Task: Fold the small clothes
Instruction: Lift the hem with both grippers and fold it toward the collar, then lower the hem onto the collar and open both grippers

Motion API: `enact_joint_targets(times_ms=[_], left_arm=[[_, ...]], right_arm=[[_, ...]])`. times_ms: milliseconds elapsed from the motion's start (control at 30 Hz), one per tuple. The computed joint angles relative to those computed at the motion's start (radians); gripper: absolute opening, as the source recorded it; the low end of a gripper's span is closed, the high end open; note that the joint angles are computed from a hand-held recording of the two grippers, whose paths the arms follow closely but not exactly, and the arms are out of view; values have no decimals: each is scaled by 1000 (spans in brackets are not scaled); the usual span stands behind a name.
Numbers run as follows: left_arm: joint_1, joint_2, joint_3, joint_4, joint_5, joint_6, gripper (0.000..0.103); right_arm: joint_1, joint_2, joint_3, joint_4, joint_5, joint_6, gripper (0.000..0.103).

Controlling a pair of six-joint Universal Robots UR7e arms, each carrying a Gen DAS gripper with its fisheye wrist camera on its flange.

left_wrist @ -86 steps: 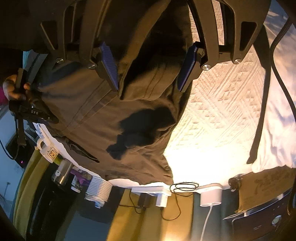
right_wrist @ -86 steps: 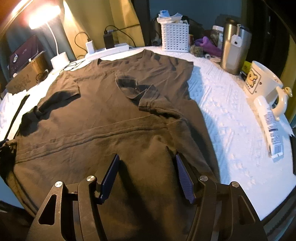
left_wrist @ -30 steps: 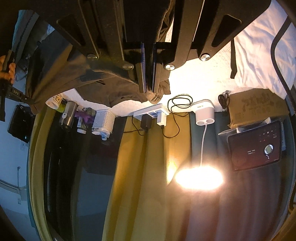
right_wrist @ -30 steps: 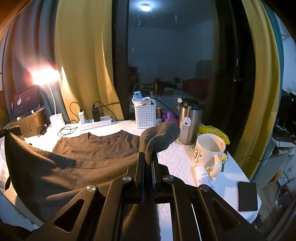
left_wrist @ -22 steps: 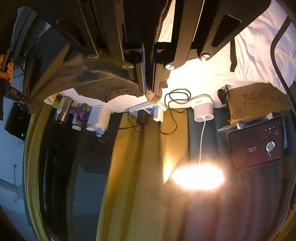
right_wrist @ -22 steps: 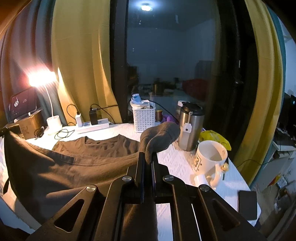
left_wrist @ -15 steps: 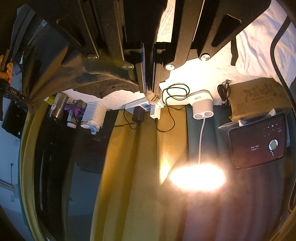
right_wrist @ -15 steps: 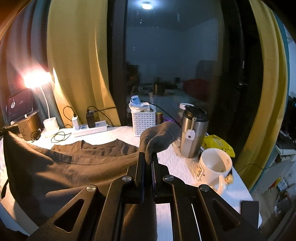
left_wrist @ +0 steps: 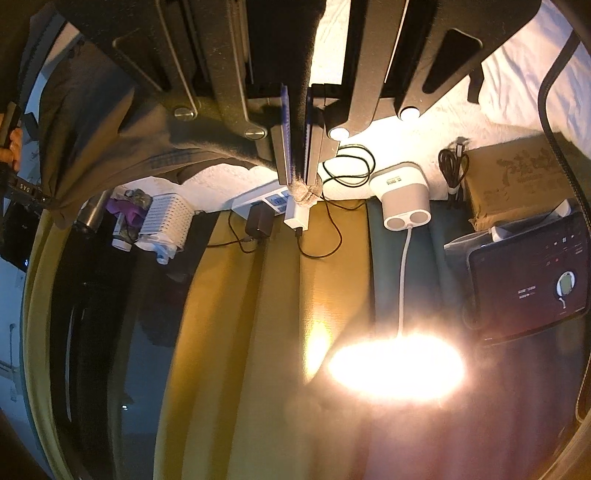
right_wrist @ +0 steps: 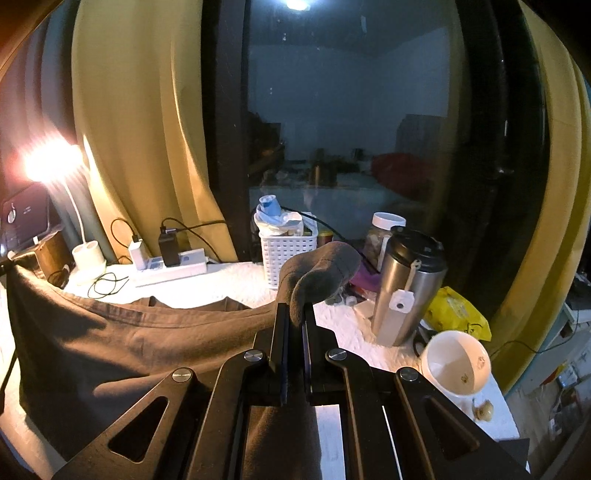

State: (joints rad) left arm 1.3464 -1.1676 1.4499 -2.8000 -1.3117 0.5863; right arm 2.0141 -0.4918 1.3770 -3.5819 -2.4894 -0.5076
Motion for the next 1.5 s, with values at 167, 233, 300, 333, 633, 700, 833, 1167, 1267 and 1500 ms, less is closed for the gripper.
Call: enact_joint_targets(times_ms=[167, 233, 300, 333, 633, 700, 833, 1167, 1267, 1500], left_arm=[[6, 59, -66, 4, 13, 11, 5], [11, 81, -92, 8, 13, 10, 5], [15, 102, -116, 10, 15, 9, 5], [18, 112, -129, 12, 16, 8, 5], [38, 208, -248, 54, 37, 10, 5], [45, 234, -279, 64, 49, 11, 5], [59, 283, -339, 103, 71, 3, 5], [93, 396, -485, 224, 174, -29, 5], [102, 419, -515, 262, 201, -42, 5], [116, 435, -543, 365, 261, -94, 5]], right_arm=[[-27, 25, -63, 54, 18, 6, 5], [-38, 40, -98, 82, 25, 8, 5], [-47, 54, -131, 108, 32, 8, 5], [-53, 64, -152, 123, 36, 6, 5], [-100, 138, -306, 248, 29, -18, 5], [-115, 154, -338, 286, 22, -17, 5], [-140, 175, -378, 341, 19, -9, 5], [-187, 252, -481, 444, -47, -13, 5], [-193, 278, -516, 474, -77, -22, 5], [-195, 357, -616, 510, -172, -100, 6]])
